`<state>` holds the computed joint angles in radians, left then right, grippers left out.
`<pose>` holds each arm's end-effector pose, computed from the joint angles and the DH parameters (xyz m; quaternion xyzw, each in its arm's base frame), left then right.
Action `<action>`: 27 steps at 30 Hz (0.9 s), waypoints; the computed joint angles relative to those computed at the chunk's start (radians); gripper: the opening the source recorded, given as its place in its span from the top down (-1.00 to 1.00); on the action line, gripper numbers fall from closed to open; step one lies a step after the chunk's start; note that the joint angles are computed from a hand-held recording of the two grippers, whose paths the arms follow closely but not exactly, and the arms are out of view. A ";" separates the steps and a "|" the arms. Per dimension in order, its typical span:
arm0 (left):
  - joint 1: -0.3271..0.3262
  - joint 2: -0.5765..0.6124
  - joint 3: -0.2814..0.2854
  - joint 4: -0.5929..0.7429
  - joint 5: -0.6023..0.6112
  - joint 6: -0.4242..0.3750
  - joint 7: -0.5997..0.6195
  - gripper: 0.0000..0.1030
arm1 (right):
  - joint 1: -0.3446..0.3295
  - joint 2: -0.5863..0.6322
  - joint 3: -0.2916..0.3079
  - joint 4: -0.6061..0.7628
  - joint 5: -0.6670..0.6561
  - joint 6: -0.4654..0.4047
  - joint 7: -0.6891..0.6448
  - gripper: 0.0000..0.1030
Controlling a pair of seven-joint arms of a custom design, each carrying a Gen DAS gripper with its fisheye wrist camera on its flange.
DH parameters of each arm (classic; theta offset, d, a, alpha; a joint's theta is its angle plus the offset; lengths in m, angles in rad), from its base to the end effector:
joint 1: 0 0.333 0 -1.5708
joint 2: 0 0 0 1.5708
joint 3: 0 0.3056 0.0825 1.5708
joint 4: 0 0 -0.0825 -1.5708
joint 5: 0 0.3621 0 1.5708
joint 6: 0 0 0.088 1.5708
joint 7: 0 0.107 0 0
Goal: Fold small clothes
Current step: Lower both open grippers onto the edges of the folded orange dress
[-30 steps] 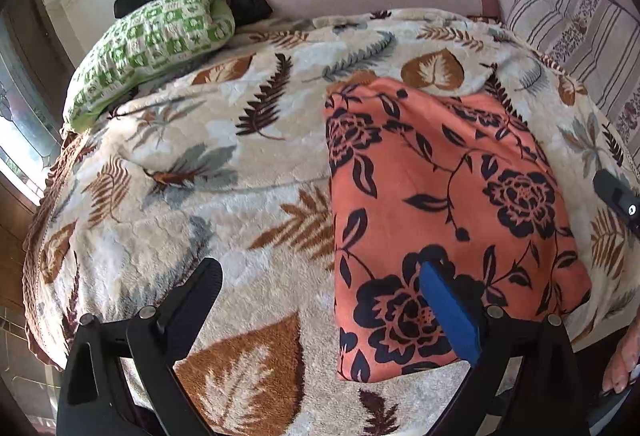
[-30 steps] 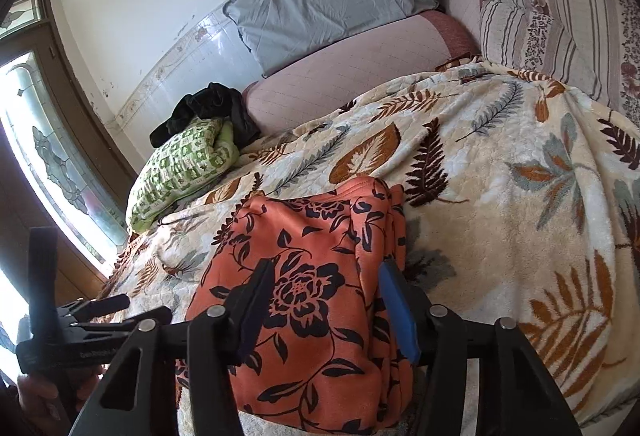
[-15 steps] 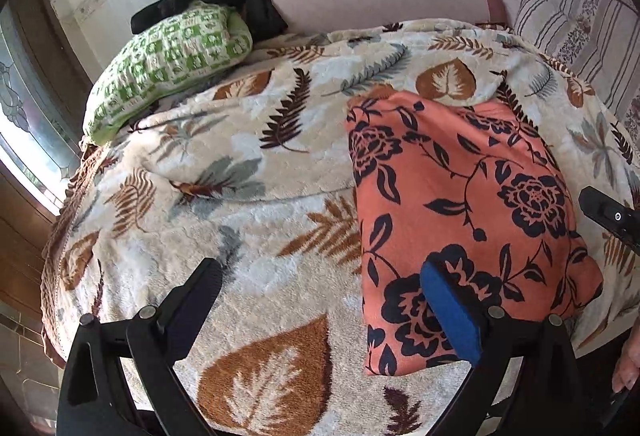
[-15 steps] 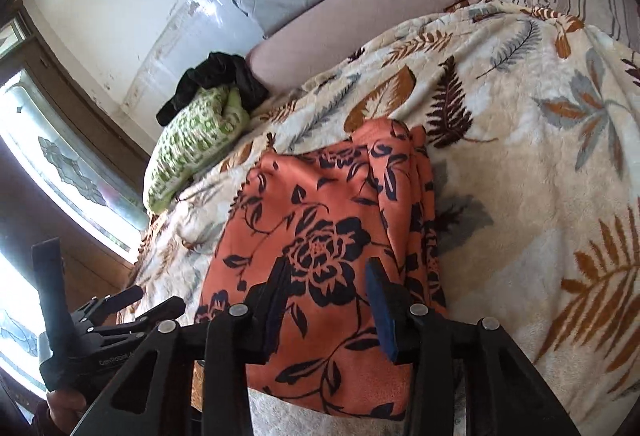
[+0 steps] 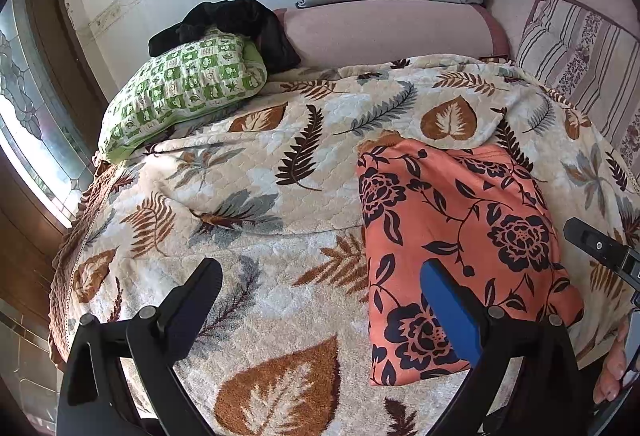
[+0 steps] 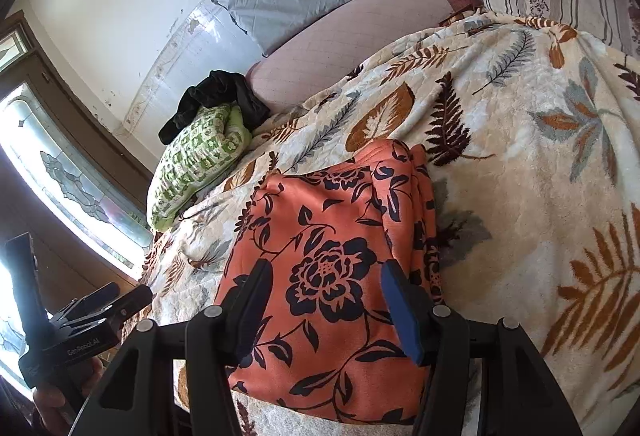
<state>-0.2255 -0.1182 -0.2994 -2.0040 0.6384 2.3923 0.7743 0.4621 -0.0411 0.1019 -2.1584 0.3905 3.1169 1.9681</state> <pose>0.4719 -0.2753 0.5604 -0.6244 0.6912 -0.1956 0.3069 0.4872 0.2707 0.5347 -0.5497 0.6837 -0.0502 0.4773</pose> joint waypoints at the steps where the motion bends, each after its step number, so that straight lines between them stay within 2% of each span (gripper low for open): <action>1: 0.000 0.002 0.000 0.001 0.000 -0.001 -0.001 -0.93 | -0.001 -0.001 0.000 -0.002 -0.002 0.002 0.005 -0.16; 15: -0.014 0.040 0.014 0.017 -0.015 0.000 0.008 -0.93 | -0.003 0.005 -0.004 0.007 0.016 -0.003 0.009 -0.16; 19: -0.017 0.059 0.023 0.026 -0.029 0.013 0.023 -0.93 | 0.000 0.016 -0.006 0.025 0.128 -0.024 -0.076 -0.16; 23: -0.021 0.097 0.038 0.048 -0.063 0.045 0.067 -0.93 | -0.011 0.033 0.001 0.067 0.359 -0.077 -0.255 -0.29; 27: -0.022 0.155 0.062 0.082 -0.224 0.086 0.206 -0.93 | -0.050 0.056 0.013 0.107 0.498 -0.166 -0.339 -0.29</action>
